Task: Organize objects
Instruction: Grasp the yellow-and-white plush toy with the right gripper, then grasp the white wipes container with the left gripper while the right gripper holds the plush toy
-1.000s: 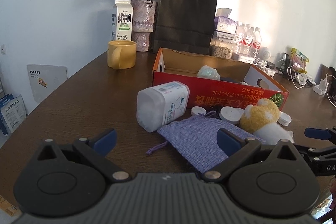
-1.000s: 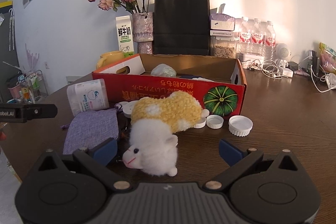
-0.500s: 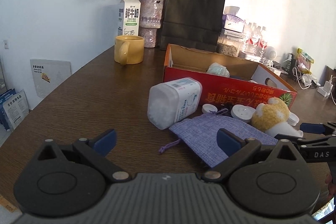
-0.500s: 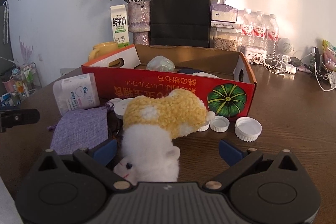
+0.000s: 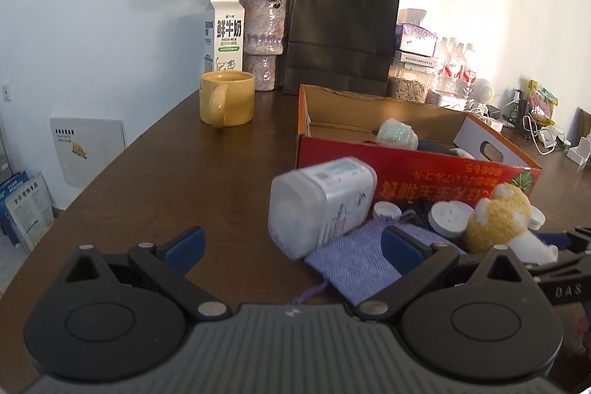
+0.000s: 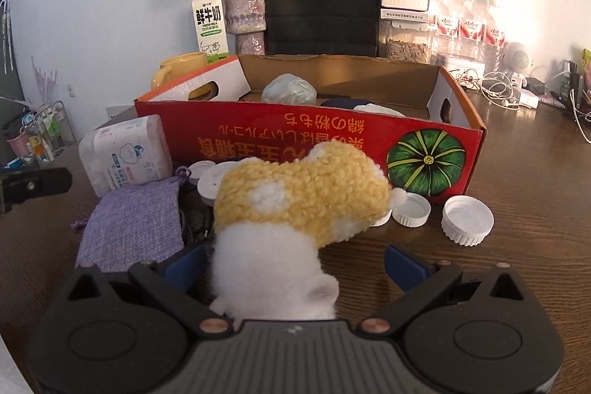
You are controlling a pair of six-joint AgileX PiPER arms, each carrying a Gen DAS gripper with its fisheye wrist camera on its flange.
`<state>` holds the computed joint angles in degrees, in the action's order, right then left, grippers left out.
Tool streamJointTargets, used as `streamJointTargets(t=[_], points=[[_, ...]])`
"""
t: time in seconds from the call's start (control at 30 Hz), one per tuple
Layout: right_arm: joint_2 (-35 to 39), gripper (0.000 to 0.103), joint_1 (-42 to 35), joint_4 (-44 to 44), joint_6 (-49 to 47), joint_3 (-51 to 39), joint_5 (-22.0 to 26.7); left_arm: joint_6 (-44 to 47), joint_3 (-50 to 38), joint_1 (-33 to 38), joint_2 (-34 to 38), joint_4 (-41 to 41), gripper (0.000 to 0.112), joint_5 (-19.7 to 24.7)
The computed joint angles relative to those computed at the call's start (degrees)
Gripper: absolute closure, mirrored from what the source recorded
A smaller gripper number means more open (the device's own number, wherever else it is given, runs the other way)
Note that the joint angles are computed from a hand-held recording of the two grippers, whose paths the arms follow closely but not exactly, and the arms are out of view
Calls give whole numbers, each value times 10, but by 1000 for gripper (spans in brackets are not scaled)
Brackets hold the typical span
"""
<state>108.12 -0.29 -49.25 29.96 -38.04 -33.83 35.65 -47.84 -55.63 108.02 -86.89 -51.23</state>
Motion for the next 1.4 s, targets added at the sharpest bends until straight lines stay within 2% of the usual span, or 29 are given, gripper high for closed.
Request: streamJointTargets(t=[0.13,0.2,0.3,0.7,1.03,1.23,1.27,1.37,1.4], points=[[5,25,-4,-14,7,1,-11,10,-10,23,7,17,9,18],[6,44,-13,-42,24,1,-27,12,-12,33,11,26,9,28],[4,51,-16,-45,9,9,-40,21,-16,46,14,32,9,41],[-1,52,-61,-32,-34,36,-89,29,-27,81,32,78,9,74],[-17,52,-92,-25,-42,44,-107,54,-74,156,59,197,9,166],[-13,52,-97,-29,-38,42,-110,30,-86,159,70,218,9,174],[-13,52,-97,-30,-38,42,-110,32,-87,160,71,220,12,177],[-12,52,-100,-34,-36,44,-114,26,-87,164,71,237,36,188],[-12,52,-101,-36,-35,44,-115,13,-82,162,69,248,40,185]])
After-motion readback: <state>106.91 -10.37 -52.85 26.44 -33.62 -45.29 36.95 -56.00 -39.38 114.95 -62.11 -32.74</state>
